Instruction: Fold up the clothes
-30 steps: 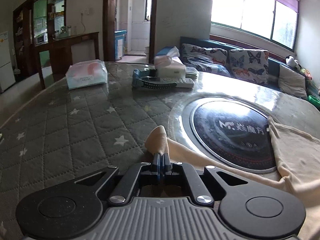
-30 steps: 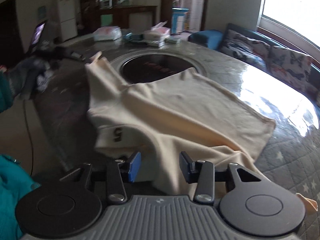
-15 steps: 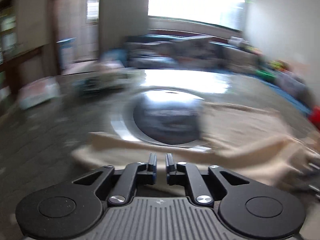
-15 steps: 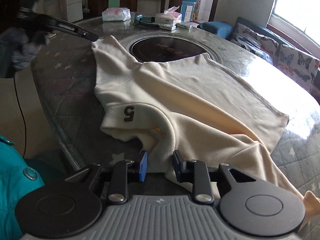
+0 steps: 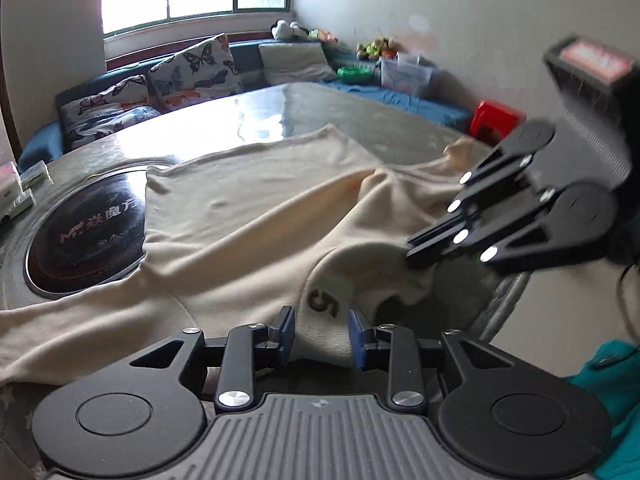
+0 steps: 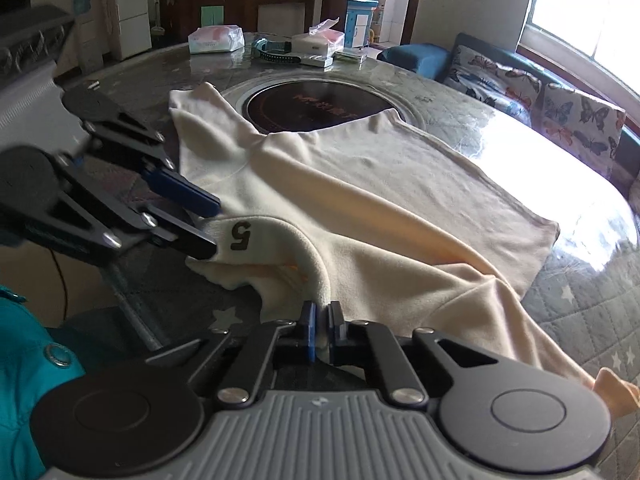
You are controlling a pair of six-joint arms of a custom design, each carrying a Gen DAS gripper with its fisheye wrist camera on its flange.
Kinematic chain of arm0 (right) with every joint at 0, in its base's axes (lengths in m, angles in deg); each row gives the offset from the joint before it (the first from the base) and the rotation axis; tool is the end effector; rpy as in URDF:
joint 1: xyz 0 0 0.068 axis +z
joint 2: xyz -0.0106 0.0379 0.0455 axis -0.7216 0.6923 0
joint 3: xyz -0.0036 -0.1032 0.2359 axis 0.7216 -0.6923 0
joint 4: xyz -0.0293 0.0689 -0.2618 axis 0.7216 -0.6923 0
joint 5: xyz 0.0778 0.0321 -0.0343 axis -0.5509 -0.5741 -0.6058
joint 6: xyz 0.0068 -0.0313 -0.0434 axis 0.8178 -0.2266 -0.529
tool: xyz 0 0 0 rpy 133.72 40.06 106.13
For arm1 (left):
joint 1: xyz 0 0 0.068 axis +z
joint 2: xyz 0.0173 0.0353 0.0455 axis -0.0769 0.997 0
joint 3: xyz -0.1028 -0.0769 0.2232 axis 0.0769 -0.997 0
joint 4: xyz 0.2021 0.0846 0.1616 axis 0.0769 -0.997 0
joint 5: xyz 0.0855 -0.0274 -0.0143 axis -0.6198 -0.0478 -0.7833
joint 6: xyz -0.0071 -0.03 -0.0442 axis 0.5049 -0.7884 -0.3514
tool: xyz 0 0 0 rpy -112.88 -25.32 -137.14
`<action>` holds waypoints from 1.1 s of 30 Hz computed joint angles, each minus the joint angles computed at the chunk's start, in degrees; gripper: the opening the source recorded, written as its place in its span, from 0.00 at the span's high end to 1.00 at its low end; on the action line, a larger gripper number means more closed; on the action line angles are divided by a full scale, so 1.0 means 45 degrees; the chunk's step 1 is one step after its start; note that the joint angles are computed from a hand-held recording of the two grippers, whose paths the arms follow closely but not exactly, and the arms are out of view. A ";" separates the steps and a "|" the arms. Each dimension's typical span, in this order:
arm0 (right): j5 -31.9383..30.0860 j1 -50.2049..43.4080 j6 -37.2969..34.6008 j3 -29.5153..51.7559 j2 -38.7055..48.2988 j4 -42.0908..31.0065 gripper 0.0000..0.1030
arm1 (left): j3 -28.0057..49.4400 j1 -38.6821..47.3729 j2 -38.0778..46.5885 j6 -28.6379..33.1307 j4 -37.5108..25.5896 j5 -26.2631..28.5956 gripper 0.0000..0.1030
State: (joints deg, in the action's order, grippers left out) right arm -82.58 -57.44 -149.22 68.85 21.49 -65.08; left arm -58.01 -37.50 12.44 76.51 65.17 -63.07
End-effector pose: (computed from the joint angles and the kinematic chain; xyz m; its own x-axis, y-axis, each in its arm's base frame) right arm 0.2804 -0.0354 0.1081 -0.3827 -0.6820 -0.6233 -0.8416 0.5357 -0.0694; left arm 0.2230 -0.1397 0.1374 -0.6342 0.2596 -0.7283 0.3832 0.9237 -0.0044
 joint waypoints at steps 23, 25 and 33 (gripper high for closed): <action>-0.0522 0.0037 -0.1827 -0.0108 -0.0559 -0.1025 0.88 | 0.0191 0.0388 0.0230 0.1703 0.0501 0.1470 0.84; -0.0234 0.0308 -0.1666 -0.0190 -0.0377 -0.0673 0.85 | 0.0400 0.0350 0.0733 0.1918 0.0542 0.1468 0.79; 0.0205 0.0407 -0.1319 -0.0152 0.0347 -0.0199 0.79 | 0.0894 0.0690 0.1835 0.2448 0.0609 0.1909 0.72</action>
State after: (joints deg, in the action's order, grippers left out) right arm -81.65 -55.61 -155.15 68.17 23.05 -65.98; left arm -53.99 -34.39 20.70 87.52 67.92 -54.48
